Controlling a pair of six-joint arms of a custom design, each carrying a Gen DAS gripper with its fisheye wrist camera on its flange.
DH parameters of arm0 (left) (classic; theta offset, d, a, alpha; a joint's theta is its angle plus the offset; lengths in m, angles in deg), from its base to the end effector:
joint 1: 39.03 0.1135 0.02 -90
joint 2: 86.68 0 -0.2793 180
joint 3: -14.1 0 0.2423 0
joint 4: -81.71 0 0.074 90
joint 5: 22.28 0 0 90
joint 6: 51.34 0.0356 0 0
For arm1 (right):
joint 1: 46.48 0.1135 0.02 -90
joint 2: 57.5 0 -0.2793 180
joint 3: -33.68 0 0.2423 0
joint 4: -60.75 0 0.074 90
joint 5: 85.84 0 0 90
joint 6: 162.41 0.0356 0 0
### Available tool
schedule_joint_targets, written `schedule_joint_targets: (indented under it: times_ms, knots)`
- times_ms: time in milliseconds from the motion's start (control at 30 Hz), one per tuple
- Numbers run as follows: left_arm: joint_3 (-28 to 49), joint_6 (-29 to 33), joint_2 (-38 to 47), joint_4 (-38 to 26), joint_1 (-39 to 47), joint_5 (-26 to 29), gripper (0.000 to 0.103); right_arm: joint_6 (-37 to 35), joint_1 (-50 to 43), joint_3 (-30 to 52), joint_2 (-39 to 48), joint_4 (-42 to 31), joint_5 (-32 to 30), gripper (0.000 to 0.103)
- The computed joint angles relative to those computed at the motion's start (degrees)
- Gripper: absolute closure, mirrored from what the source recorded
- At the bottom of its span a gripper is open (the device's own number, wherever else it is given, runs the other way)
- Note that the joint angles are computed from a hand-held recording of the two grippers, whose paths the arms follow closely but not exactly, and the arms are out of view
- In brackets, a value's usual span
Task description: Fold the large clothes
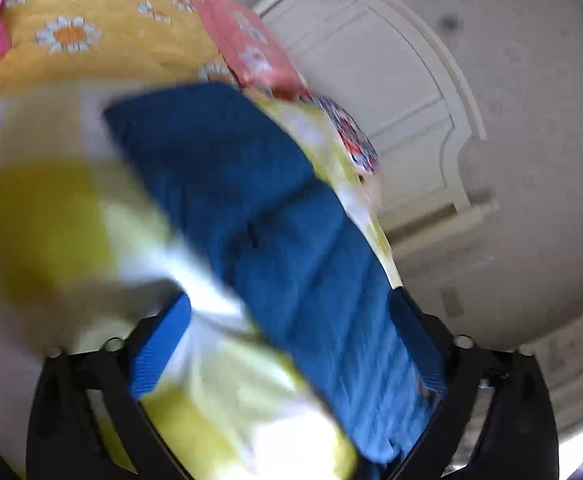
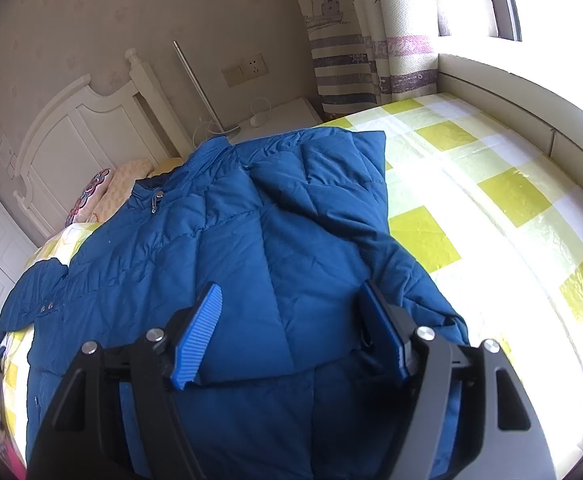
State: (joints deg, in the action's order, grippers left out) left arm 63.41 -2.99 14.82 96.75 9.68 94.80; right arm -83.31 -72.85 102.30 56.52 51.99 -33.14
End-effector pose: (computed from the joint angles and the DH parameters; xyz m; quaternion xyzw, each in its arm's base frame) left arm 0.2157 0.2211 0.1319 -0.5441 0.6876 -0.1826 0.4447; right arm 0.3355 -0.1422 0.1131 0.0238 0.9066 0.1952 0.3735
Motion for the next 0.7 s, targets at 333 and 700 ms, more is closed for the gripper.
schedule_joint_targets:
  times_ms: [333, 700]
  knots:
    - [-5.4, 0.5, -16.8, 7.4, -21.5, -13.7, 0.099, -0.1, 0.1, -0.2, 0.1, 0.1, 0.0, 0.031]
    - [22.5, 9.4, 6.7, -1.7, -70.8, -19.8, 0.096, 0.2, -0.5, 1.0, 1.1, -0.7, -1.8, 0.031]
